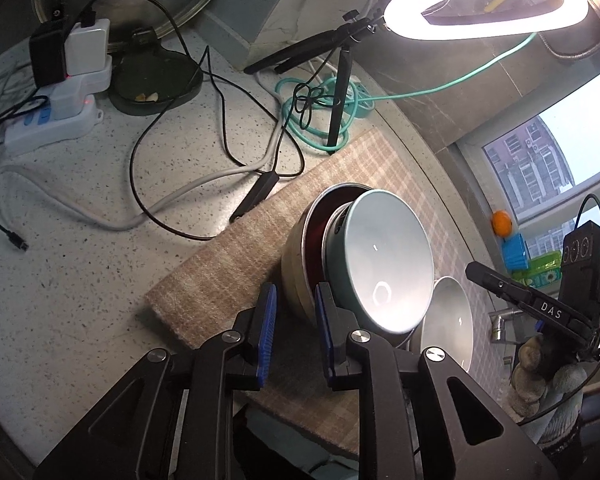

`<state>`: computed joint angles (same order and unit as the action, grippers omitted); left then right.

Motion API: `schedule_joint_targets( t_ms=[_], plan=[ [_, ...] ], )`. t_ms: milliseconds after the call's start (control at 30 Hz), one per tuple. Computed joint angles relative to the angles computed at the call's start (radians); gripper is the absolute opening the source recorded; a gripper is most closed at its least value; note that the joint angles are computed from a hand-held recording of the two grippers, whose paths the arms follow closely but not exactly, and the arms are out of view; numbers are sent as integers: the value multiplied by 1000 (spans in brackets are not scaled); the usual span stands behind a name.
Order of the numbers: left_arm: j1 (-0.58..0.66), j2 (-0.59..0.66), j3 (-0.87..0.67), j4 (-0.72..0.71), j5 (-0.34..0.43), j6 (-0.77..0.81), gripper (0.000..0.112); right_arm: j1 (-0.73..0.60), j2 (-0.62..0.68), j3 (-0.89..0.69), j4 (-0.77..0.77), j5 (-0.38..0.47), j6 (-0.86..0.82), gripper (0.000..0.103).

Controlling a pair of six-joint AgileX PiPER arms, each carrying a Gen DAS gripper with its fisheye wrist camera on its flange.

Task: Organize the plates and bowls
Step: 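Grip the nested bowl stack rim with both tools and lift toward the white plates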

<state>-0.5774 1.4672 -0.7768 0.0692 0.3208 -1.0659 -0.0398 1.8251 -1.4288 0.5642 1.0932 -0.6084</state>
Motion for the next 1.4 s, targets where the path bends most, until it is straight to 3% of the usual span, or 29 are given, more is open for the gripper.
schedule_joint_targets(
  t_ms=[400,600,733,867,1267,1400],
  plan=[
    [66,63,-24,-269,-47,273,15,13,111,-64,19,58,39,17],
    [75,82,-45,-288,-36,303,15,5,155,-92,39,78,43,17],
    [61,111,-78,-192,-11,223,15,9,171,-102,43,84,35,17],
    [65,128,-88,-205,-4,242,15,19,183,-107,38,87,37,16],
    [114,189,-118,-428,10,475,10,60,213,-124,-6,86,65,9],
    [116,194,-123,-424,15,477,10,68,213,-127,-13,86,79,9]
  ],
)
